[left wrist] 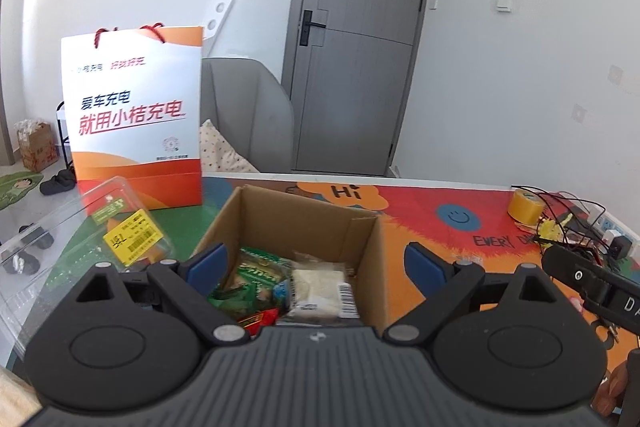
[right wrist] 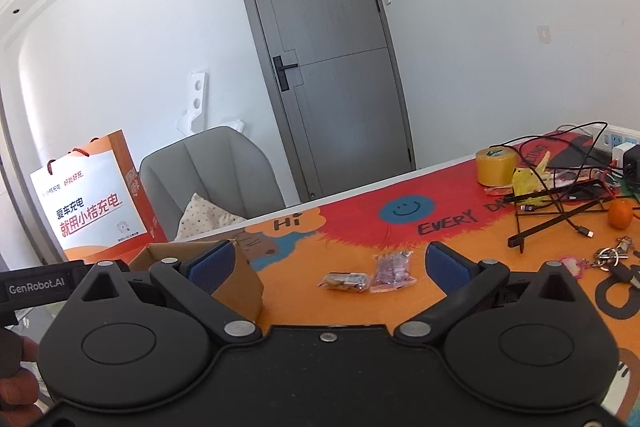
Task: Organize snacks
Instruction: 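Move both grippers back over the last two snacks on the mat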
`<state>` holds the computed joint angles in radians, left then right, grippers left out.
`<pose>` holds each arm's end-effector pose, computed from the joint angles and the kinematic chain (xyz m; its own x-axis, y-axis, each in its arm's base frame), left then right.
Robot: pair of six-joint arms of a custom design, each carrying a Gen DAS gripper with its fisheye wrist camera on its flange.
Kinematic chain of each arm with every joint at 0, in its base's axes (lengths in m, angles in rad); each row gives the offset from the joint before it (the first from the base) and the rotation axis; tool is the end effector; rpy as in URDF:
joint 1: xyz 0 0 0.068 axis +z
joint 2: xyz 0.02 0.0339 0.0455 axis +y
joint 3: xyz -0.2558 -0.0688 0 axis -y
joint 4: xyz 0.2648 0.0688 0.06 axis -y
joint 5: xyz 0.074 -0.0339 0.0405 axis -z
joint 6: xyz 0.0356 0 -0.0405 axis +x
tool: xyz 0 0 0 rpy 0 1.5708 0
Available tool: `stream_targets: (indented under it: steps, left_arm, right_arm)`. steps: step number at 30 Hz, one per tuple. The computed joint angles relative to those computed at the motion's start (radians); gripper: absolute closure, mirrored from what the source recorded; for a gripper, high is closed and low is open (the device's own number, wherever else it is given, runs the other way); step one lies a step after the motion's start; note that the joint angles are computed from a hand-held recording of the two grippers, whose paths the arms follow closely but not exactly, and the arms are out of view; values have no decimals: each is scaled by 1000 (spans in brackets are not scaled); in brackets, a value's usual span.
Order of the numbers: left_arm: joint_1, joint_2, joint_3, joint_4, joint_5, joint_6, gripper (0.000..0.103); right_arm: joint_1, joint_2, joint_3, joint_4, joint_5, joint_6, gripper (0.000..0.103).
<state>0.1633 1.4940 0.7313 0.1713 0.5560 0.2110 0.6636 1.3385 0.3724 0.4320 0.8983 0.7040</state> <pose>0.3186 0.0335 0.1709 -0.4763 0.1018 -0.8734 0.4029 0.9081 -0.1139 0.2092 0.1282 0.1297 -0.2107 0.3471 -0.9139 0.3714 0.8932 0.2536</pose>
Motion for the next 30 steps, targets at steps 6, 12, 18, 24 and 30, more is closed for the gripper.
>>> stream_targets:
  steps: [6,12,18,24,30]
  left_arm:
    - [-64,-32,-32,4,-29,12,9]
    - [-130,-50,-54,21,-52,14,9]
    - [-198,-41,-57,32,-90,9,9]
    - [-267,-6,-42,47,-138,17,9]
    - [-331,37,-4,46,-182,35,9]
  right_arm:
    - [-17,-65,-54,-14,12,10,0]
    - [-47,-135,-112,-40,14,41,0]
    - [-100,-197,-163,-60,-9,50,0]
    - [-168,-229,-201,-48,-64,29,0]
    - [-261,-256,-215,-62,-141,2,0]
